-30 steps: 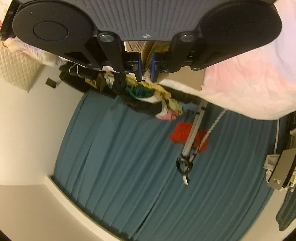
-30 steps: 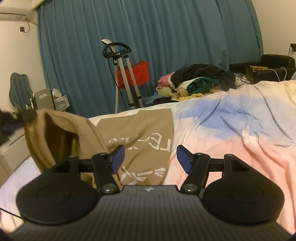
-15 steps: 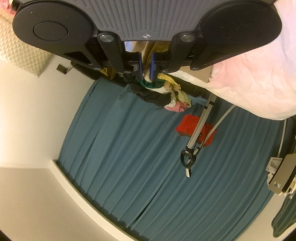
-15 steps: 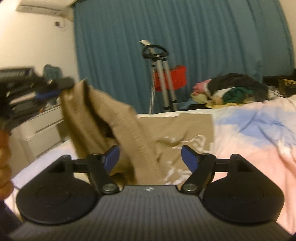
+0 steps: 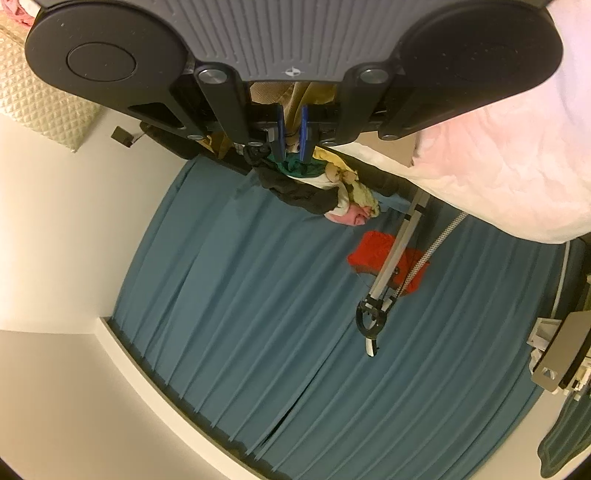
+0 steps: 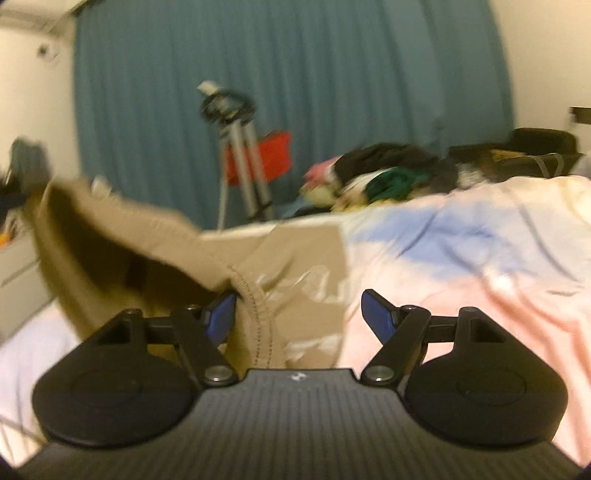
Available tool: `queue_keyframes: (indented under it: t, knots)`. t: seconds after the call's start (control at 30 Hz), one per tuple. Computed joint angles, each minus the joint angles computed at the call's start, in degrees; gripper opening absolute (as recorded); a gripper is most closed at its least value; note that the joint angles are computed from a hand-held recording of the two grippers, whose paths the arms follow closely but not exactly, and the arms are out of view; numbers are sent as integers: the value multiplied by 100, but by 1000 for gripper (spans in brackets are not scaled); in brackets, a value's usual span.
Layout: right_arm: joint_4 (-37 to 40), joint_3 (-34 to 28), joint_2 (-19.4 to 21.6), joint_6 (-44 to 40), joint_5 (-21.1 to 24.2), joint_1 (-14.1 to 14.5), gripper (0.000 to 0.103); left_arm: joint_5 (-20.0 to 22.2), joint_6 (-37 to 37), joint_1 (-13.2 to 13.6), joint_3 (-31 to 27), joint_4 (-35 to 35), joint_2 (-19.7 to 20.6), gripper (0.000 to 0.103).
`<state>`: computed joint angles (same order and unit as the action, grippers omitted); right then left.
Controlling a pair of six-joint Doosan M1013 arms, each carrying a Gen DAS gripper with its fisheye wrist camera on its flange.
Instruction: Fold clothes
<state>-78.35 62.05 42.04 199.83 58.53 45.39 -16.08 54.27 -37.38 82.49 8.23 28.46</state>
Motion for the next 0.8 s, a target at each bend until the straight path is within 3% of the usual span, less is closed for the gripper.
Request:
queue_keyframes:
  t: [0.23,0.3,0.43,0.57,0.7,0.8]
  knots:
    - [519,336,-293,517,-104,-65,76,-303,-35,-51,57,361,12,8]
    - [1101,267,-311,78,-248,-125,83,-361,159,-75,76,259,12,8]
    - [2867,116,-310,-1389,-781,-280,83,-449,708,-122,126,-218,-2,7]
    - [4005,49,-263,-2308,-1015,-376,83,-519,969,-128,156,-650,-9,7]
    - [3445,42,-280,-1672,-577,-267,83,-549,1002,-101,154,-779,-13,7]
    - [1862,82,-285,-269,475,-35,83,-628,769,-69,165,-643,-26,7]
